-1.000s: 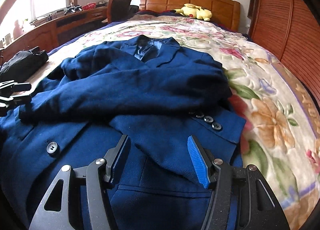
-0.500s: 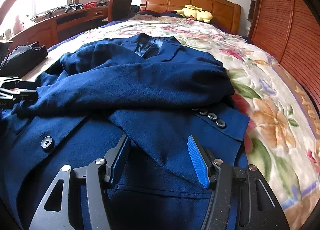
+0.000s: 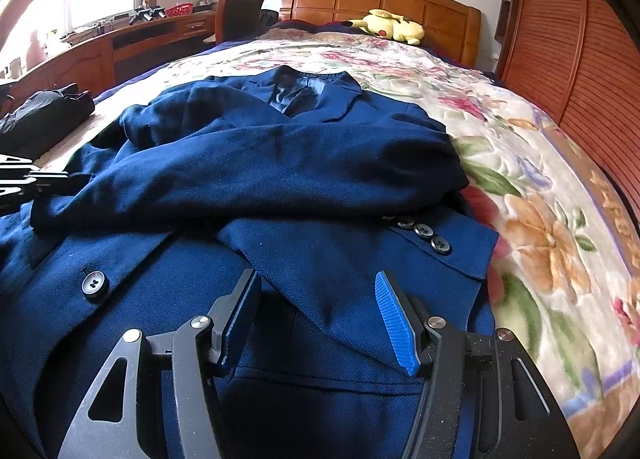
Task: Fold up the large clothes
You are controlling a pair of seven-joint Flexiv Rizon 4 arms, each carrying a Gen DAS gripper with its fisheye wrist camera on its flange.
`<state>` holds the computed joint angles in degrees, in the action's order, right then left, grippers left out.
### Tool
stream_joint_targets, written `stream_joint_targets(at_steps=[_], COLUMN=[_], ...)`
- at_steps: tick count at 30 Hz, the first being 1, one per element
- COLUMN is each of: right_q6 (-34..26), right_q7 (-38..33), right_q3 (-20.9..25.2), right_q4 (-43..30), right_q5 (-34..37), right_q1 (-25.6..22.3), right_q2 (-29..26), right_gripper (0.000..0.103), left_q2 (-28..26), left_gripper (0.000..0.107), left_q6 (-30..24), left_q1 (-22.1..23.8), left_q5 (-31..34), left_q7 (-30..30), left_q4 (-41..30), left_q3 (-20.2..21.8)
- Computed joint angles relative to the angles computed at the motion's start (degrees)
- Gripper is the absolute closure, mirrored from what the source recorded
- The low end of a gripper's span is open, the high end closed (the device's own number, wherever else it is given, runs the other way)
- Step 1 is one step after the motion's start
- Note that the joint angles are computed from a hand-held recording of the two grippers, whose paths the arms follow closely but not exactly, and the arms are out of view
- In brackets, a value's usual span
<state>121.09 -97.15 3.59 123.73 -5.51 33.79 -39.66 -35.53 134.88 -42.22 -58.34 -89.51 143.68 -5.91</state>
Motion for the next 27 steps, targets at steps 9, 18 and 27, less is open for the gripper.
stream_joint_targets(at_steps=[9,18,27], right_q6=[2.3,6.1,8.1], right_q7=[0.8,-1.0,-0.9], right_q3=[0.7,1.8,3.7], right_q4=[2.0,5.6,8.0], right_q5=[0.8,2.2,1.0], right_q1=[-1.2,-2.1,-2.8], right_q2=[2.0,4.4,6.3], right_gripper=[0.042,0.042,0.042], left_q2=[2.8,1.5,-0.3], left_gripper=[0.104,0.104,0.104], left_q6=[6.6,7.9,7.5], left_q1=[-5.0,-7.4,-9.9], left_q5=[-7.2,-7.4,-10.7], left_q7=[4.4,4.9,4.5], left_q4=[-0.2,-1.8,-2.9], left_q3=[-3.6,-6.2,-8.0])
